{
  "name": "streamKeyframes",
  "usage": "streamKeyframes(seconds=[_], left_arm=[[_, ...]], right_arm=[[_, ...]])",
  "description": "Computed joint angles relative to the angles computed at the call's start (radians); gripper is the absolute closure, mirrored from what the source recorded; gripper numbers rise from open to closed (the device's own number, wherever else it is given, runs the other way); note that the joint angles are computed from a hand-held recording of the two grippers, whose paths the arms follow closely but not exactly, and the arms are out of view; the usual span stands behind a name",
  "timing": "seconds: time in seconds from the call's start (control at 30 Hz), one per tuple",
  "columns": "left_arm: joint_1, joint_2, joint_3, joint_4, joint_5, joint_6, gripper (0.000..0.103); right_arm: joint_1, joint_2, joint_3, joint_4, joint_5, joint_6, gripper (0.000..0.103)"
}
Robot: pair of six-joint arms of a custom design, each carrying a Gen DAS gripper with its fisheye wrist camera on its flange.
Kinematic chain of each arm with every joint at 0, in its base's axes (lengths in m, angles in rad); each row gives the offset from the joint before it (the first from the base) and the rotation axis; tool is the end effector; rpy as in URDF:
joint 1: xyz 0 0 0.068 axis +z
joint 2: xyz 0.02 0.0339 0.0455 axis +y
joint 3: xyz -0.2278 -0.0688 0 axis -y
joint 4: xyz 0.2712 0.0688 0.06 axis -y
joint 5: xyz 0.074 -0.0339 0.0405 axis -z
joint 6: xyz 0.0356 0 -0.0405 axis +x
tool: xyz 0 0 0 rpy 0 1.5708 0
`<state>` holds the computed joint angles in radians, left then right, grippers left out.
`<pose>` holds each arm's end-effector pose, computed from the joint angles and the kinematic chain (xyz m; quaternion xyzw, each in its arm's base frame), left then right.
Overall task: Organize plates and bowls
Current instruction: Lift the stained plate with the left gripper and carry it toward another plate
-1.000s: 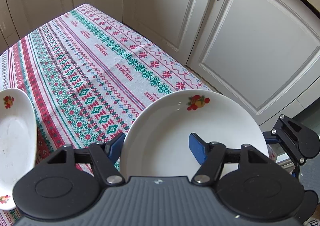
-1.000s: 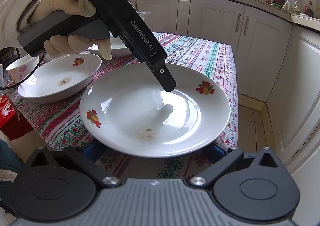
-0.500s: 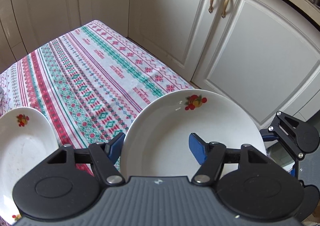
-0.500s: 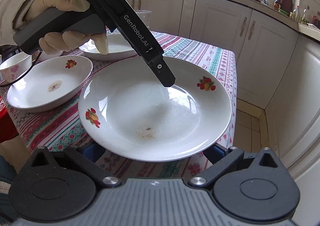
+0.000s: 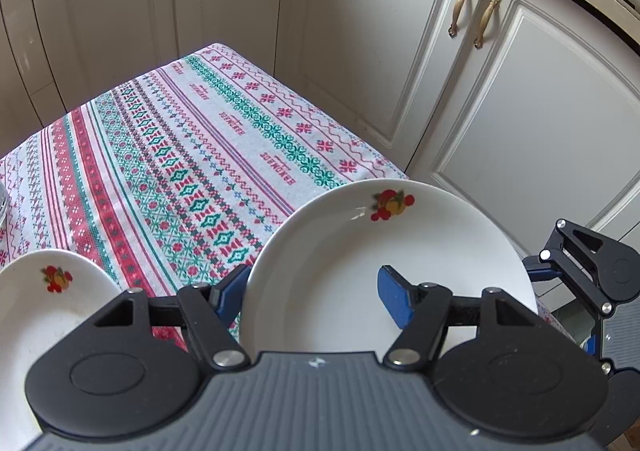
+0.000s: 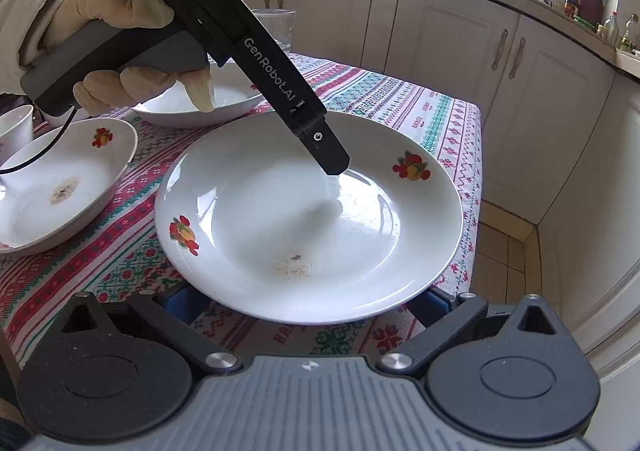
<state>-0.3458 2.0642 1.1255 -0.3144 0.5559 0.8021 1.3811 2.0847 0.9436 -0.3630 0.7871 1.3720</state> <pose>0.3409 -0.1428 0.0318 0.5520 0.7738 -0.2295 0.2094 0.0825 0.2959 -0.0086 0.0086 0.9231 -0.0438 0.3820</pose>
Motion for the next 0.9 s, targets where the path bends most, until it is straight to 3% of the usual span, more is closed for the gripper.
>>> streamKeyframes(seconds=[0.33,0.63,0.8,0.9], left_arm=[[-0.019,0.062,0.065,0.007,0.000,-0.025,0.035],[-0.022,0.058,0.045,0.036,-0.006,-0.017,0.032],[0.005,-0.029,-0.041,0.078,0.015,-0.004,0.027],[0.045,-0.129,-0.125,0.088,0.049,0.010,0.021]], right_arm=[[-0.051,-0.012,-0.039,0.061,-0.015,-0.036,0.000],[-0.053,-0.019,-0.052,0.077,-0.017,-0.021,0.000],[-0.032,-0.029,-0.042,0.029,-0.006,0.016,0.000],[0.007,-0.038,-0.007,-0.061,0.011,0.090,0.000]])
